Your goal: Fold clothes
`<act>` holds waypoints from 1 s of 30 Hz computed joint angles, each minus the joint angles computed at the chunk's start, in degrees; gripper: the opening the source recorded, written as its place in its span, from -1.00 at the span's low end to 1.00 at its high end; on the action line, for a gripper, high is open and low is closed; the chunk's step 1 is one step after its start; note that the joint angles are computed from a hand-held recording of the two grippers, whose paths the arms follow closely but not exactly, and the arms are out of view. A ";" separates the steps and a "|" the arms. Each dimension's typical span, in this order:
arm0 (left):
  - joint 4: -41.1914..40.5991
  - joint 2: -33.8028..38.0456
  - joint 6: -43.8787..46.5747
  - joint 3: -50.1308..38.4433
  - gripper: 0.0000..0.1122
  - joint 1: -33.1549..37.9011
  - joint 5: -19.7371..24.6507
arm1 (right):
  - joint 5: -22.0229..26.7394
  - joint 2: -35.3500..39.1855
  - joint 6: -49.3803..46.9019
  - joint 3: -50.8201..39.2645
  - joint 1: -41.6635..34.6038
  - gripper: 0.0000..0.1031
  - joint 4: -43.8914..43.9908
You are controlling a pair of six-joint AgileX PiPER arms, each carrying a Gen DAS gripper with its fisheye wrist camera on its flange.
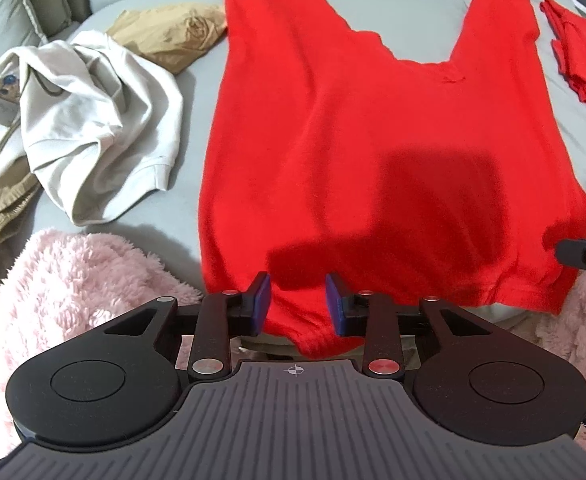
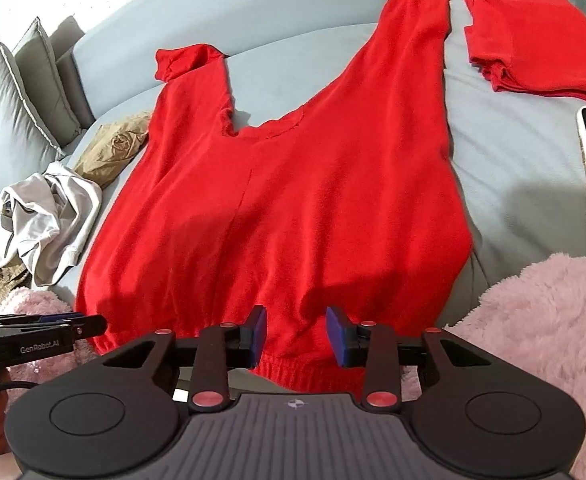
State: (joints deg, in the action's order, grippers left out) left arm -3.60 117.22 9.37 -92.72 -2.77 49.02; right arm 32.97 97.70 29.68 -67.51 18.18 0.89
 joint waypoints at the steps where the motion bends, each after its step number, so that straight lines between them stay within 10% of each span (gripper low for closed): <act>1: -0.44 0.00 -0.13 -0.08 -0.37 0.26 0.07 | 0.15 0.04 0.45 -0.02 0.00 -0.27 -0.26; 30: -4.45 1.44 -3.32 -1.79 -0.37 5.48 -1.28 | 0.66 3.40 1.70 -2.12 -12.12 0.04 0.61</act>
State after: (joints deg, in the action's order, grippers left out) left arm -8.05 118.66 6.04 -94.51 2.71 47.74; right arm 33.63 101.11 31.38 -69.63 6.06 1.50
